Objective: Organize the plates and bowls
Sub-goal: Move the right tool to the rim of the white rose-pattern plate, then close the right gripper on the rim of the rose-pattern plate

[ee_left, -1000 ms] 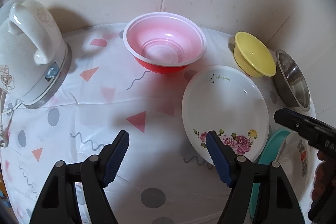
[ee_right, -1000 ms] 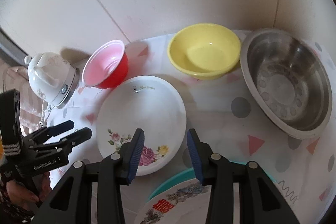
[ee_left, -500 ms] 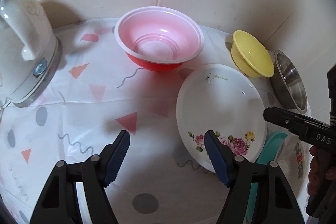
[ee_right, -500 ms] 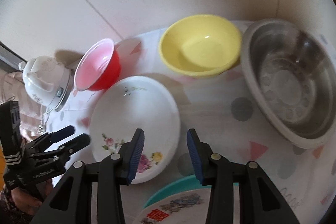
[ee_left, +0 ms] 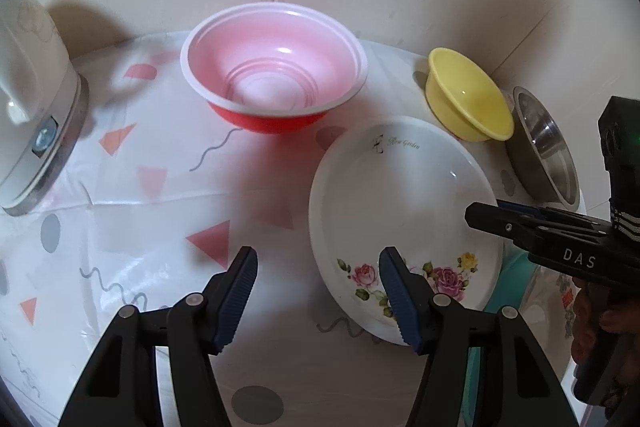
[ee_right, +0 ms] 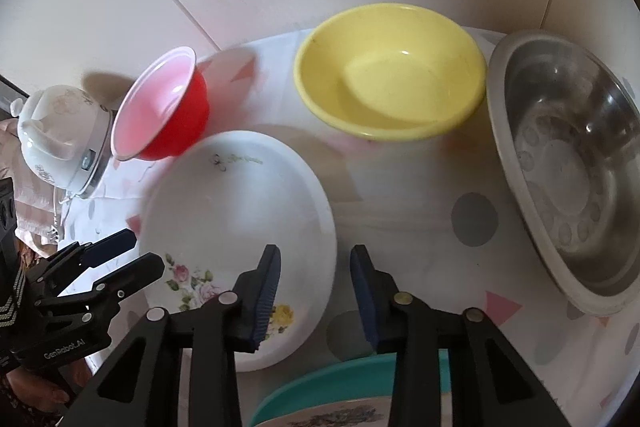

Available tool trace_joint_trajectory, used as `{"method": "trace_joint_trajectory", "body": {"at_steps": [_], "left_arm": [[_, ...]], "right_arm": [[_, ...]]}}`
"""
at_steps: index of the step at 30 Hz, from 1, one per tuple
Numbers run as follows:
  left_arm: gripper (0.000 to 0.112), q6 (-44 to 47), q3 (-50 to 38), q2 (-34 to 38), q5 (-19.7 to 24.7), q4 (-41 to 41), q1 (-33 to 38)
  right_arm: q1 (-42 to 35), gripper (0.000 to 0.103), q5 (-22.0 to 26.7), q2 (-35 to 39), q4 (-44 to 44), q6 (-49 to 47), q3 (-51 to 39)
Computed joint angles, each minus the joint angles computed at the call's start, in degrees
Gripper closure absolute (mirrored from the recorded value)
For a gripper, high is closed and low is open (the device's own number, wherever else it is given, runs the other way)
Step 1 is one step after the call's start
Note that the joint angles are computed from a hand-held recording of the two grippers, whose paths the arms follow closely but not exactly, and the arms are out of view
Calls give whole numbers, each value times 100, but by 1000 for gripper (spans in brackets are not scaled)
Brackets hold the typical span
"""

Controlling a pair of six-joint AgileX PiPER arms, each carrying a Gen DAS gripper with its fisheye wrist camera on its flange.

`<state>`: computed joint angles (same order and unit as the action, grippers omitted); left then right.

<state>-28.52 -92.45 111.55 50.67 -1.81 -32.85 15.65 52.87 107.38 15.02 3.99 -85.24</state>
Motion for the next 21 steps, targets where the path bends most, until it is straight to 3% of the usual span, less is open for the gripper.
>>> {"method": "trace_joint_trajectory", "body": {"at_steps": [2, 5, 9, 15, 17, 21], "left_arm": [[49, 5, -57, 70, 43, 31, -17], [70, 155, -204, 219, 124, -23, -44], [72, 194, -335, 325, 130, 94, -99], [90, 418, -505, 462, 101, 22, -95], [89, 453, -585, 520, 95, 4, -115], [90, 526, -281, 352, -138, -100, -48]], "right_arm": [[-9, 70, -20, 18, 8, 30, 29], [-78, 74, -75, 31, 147, -22, 94], [-78, 78, -68, 35, 238, -16, 72], [-51, 83, -180, 24, 298, 5, 124], [-27, 89, -193, 20, 186, 70, 116], [-11, 90, -337, -86, 195, 17, 270]]}}
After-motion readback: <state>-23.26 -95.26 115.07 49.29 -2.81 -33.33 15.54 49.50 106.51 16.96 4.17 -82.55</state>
